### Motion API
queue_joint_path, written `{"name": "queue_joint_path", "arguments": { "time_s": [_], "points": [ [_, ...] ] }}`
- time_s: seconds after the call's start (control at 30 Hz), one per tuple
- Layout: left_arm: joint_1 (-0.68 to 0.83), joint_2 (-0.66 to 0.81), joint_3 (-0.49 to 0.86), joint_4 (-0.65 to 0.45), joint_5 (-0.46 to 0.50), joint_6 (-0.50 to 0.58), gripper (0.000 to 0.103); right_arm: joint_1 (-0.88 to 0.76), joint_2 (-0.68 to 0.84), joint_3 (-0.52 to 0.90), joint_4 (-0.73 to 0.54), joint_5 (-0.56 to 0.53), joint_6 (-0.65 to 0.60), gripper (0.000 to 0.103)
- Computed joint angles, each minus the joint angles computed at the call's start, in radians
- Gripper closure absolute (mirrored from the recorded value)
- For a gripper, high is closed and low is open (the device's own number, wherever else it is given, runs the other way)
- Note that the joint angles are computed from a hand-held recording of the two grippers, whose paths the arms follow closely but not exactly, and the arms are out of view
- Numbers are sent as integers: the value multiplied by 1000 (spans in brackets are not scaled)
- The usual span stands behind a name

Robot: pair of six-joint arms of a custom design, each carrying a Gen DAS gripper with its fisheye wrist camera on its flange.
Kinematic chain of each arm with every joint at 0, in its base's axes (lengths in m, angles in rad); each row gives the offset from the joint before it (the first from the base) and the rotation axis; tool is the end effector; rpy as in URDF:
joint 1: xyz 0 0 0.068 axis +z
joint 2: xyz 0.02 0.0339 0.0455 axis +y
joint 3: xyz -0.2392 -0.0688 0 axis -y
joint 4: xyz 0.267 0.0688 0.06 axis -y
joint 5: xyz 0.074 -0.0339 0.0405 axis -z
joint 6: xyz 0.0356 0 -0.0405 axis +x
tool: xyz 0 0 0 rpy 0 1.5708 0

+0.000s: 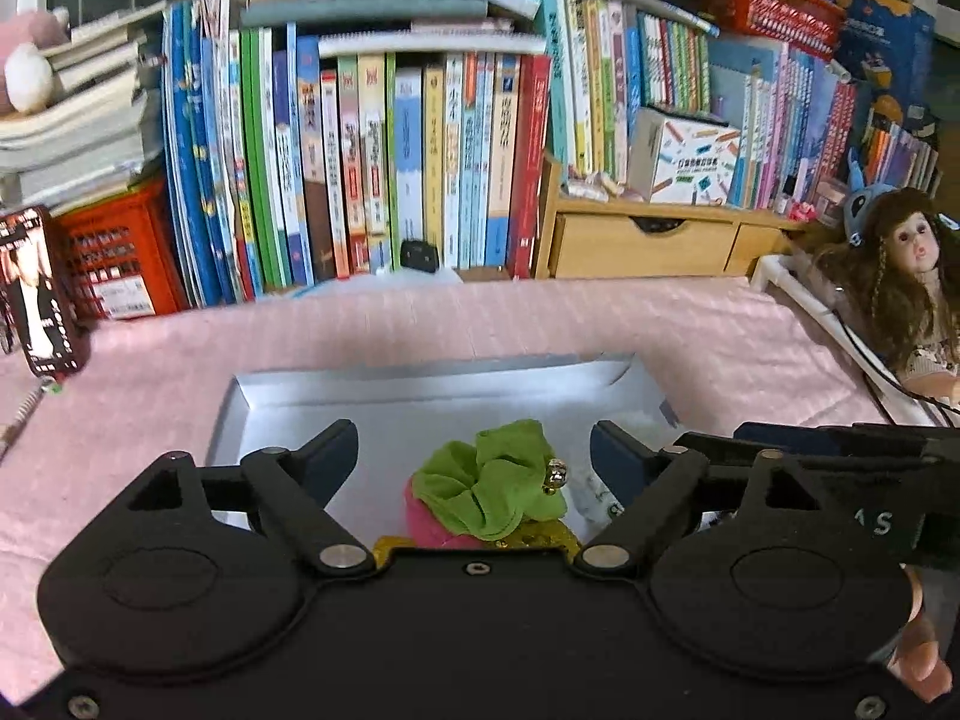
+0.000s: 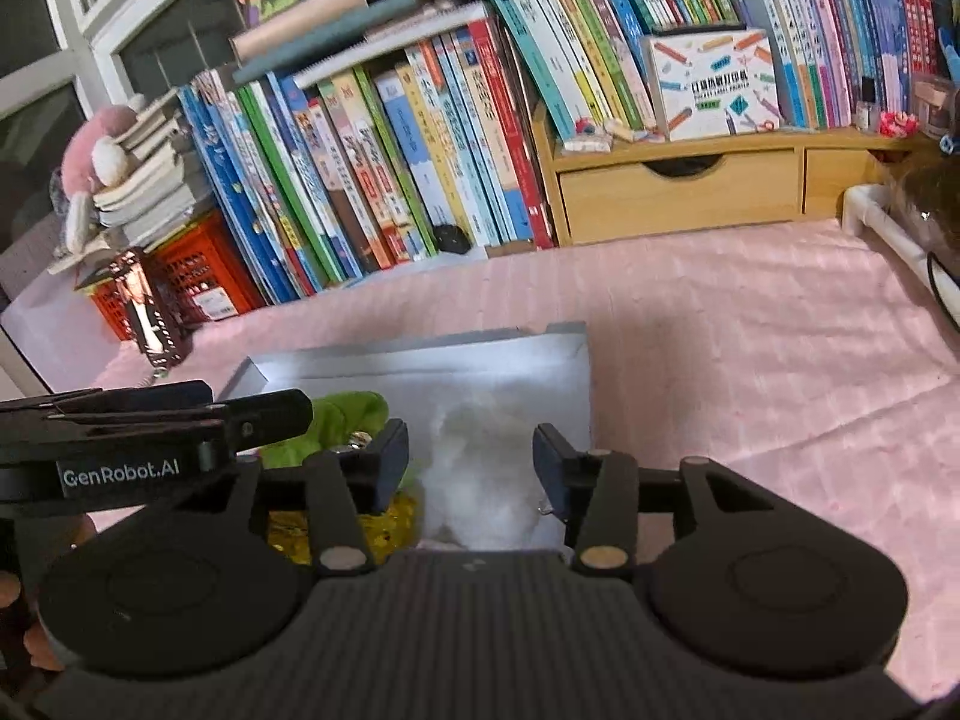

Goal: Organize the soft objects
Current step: 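Open left tool to drop the scrunchie in the tray while right tool releases the pompom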

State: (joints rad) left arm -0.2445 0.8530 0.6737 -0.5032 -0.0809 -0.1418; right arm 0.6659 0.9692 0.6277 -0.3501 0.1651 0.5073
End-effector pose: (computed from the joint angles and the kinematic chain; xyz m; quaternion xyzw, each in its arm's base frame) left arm 0.2152 -0.0507 0.2360 0.0290 0.9019 -0.0466 0.4284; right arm 0.1926 0.1439 0.2082 -0.0365 0.9018 0.1726 0.3945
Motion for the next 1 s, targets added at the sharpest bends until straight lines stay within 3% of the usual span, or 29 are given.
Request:
{"name": "queue_joint_path", "arguments": {
  "time_s": [0.5, 0.83, 1.0],
  "points": [
    [-197, -390, -60, -198, -108, -16, 13, 116, -344, -56, -185, 131, -20, 27],
    [-533, -562, -78, -357, -342, -125, 12, 250, -536, -49, -371, 275, 5, 20],
    [-791, -620, -85, -453, -537, -226, 11, 347, -608, -45, -466, 366, 43, 18]
  ]
}}
